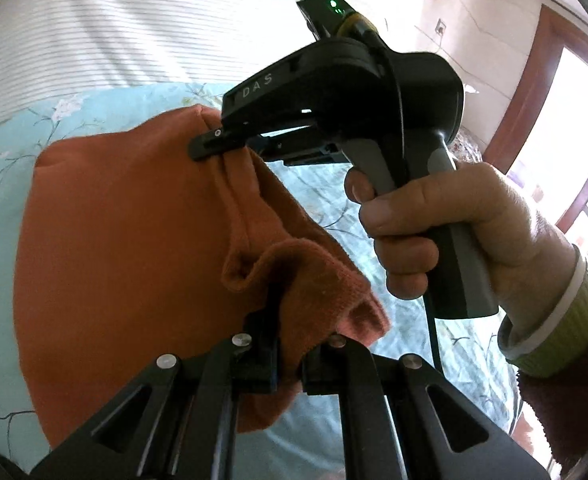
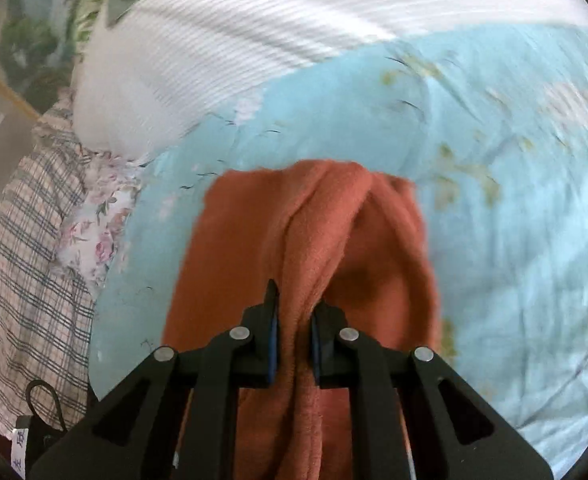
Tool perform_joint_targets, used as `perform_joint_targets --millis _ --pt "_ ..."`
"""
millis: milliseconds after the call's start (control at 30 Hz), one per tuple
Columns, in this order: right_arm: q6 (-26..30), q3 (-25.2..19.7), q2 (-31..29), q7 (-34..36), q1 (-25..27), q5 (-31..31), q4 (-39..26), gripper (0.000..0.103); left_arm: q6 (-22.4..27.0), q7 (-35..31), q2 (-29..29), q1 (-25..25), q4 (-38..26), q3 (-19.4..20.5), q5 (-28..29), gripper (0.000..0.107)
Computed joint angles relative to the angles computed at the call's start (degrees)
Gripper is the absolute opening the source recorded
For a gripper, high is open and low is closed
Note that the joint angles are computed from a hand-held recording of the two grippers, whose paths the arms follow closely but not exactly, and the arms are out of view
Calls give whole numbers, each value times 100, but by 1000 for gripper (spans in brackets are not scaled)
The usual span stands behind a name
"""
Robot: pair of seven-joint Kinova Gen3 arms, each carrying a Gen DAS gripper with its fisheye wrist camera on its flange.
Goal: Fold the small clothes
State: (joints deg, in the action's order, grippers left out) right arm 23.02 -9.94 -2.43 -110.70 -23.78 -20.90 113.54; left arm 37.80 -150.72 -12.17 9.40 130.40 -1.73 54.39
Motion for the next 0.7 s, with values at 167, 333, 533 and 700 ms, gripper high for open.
perform_joint_targets --millis 167,333,533,700 --pt "-108 -234 -110 1017 511 -858 151 14 -169 13 137 80 -96 146 21 6" --pt "-144 -226 184 1362 709 -1138 297 17 169 -176 519 -58 -110 70 149 11" --pt "-269 -1409 -265 552 1887 -652 529 42 1268 -546 173 -637 -39 -367 -73 42" --pt "-423 -1826 -913 -457 2048 101 778 77 1903 -491 -238 -1259 -31 -866 -415 70"
